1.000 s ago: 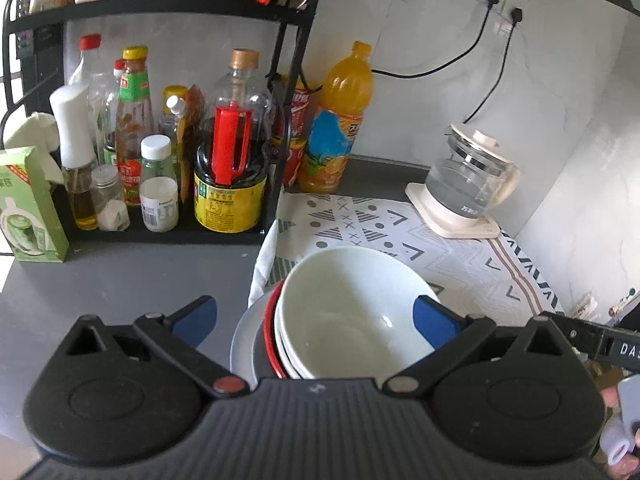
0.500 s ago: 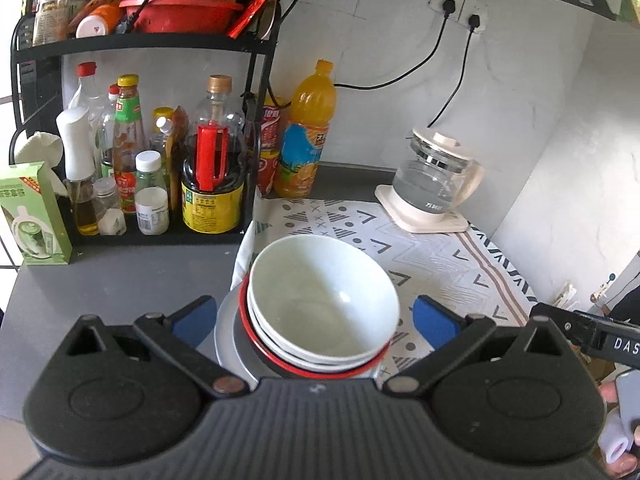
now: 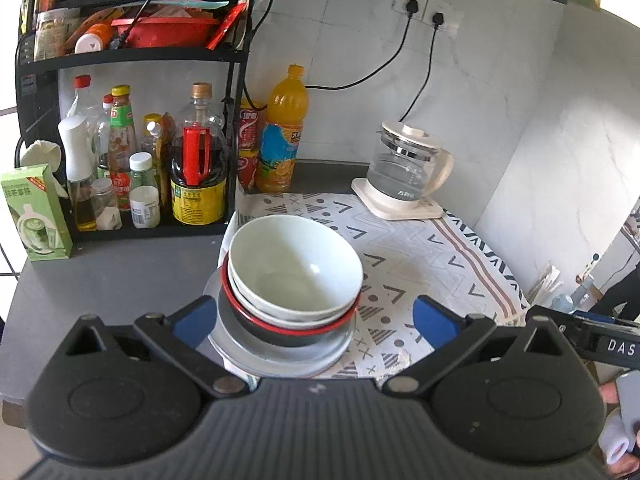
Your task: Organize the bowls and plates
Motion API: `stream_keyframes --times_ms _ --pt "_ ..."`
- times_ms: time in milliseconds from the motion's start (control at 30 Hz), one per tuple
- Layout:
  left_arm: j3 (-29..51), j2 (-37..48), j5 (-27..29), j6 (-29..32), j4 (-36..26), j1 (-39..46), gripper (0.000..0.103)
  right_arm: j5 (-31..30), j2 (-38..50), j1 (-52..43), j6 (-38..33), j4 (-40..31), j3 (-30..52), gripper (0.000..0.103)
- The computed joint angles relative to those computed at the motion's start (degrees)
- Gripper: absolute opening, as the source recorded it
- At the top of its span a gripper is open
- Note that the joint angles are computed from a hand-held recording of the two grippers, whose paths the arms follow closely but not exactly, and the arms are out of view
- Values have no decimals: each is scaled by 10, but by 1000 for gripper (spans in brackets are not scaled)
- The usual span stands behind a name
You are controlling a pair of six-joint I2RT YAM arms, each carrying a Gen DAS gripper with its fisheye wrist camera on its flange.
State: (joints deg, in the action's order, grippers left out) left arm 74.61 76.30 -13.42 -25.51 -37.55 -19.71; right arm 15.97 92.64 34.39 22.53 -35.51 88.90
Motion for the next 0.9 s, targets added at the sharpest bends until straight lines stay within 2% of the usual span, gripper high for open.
stream_keyframes --times_ms 133,433,900 --pt "-20 -22 -12 -6 -3 -17 103 23 -28 11 10 -5 -31 103" --pt "-55 -57 -46 -24 -1 -53 103 29 -70 25 14 2 -82 103" --pt "-80 -68 -44 -14 2 -53 103 12 -76 28 -2 12 -90 103"
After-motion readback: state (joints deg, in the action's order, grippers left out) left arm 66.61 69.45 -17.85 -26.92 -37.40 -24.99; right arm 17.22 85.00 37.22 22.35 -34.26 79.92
